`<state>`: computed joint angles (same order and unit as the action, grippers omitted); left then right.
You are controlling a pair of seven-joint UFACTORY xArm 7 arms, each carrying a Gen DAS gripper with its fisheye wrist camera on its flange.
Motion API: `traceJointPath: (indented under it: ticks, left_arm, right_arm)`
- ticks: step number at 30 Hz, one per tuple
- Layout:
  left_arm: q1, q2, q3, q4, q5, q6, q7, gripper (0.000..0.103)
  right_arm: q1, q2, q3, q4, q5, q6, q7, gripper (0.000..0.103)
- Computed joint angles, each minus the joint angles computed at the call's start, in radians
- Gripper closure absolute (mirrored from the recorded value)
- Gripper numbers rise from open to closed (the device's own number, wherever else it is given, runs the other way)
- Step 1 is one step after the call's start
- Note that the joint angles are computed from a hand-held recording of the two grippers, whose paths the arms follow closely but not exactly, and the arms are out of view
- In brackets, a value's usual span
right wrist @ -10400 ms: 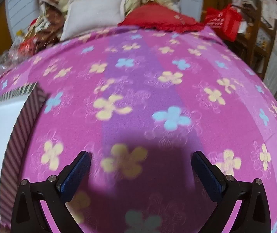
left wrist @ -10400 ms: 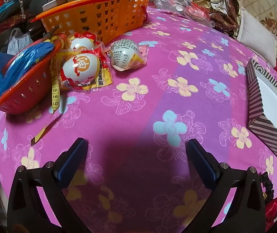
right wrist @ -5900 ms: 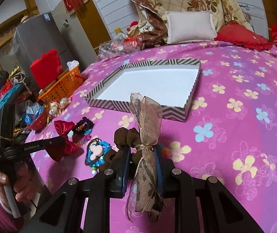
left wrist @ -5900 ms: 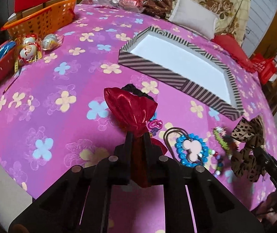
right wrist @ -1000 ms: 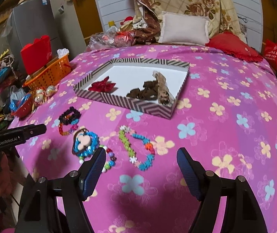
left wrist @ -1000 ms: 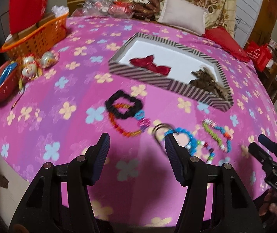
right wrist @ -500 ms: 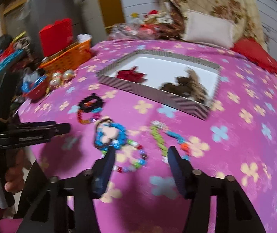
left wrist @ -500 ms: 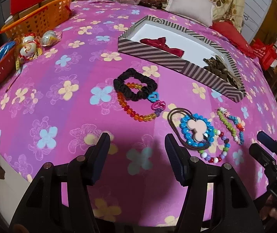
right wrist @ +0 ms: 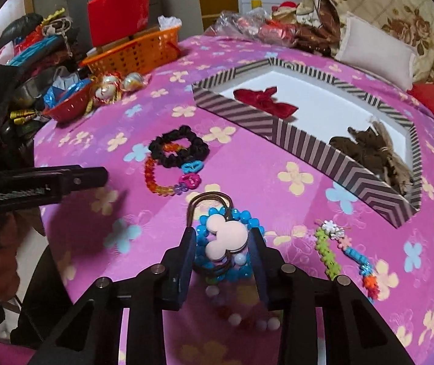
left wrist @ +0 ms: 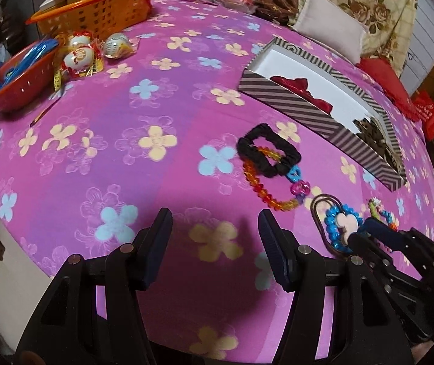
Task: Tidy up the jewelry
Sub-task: 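Grasp the brown-cord white heart hair tie with right tool while left tool reaches the black scrunchie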
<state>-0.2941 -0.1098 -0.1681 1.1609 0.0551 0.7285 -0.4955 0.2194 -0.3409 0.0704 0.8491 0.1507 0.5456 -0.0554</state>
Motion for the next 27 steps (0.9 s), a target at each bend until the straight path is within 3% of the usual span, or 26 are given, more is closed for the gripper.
traceJointPath:
  ticks: [8,10,12,15,23,25,27]
  left_arm:
    - [0.0,0.025,0.006,0.017,-0.027,-0.004,0.015,0.045]
    - [0.0,0.036,0.006,0.028,-0.028,-0.003,0.013,0.045]
    - [0.001,0.052,0.008,0.046,-0.021,-0.002,0.008,0.045]
    - [0.002,0.091,0.012,0.094,-0.013,0.008,0.005,0.045]
    - [-0.01,0.237,0.03,0.287,0.013,0.06,0.012,0.045]
    - [-0.019,0.261,0.035,0.32,0.041,0.074,0.009,0.045]
    - [-0.025,0.278,0.039,0.339,0.056,0.084,0.013,0.045]
  right_arm:
    - [-0.003,0.031,0.002,0.009,-0.008,-0.01,-0.017,0.071]
    - [-0.01,0.026,0.012,0.001,-0.029,-0.018,-0.002,0.075]
    - [-0.007,0.017,0.009,-0.008,-0.026,-0.024,-0.002,0.091]
    - [0.004,-0.005,-0.012,-0.017,0.008,-0.033,-0.012,0.097]
    - [0.027,-0.023,-0.042,-0.026,0.089,-0.021,-0.076,0.096]
    - [0.017,-0.017,-0.028,-0.018,0.071,-0.008,-0.069,0.091]
    - [0.014,-0.008,-0.022,-0.01,0.064,0.001,-0.066,0.074]
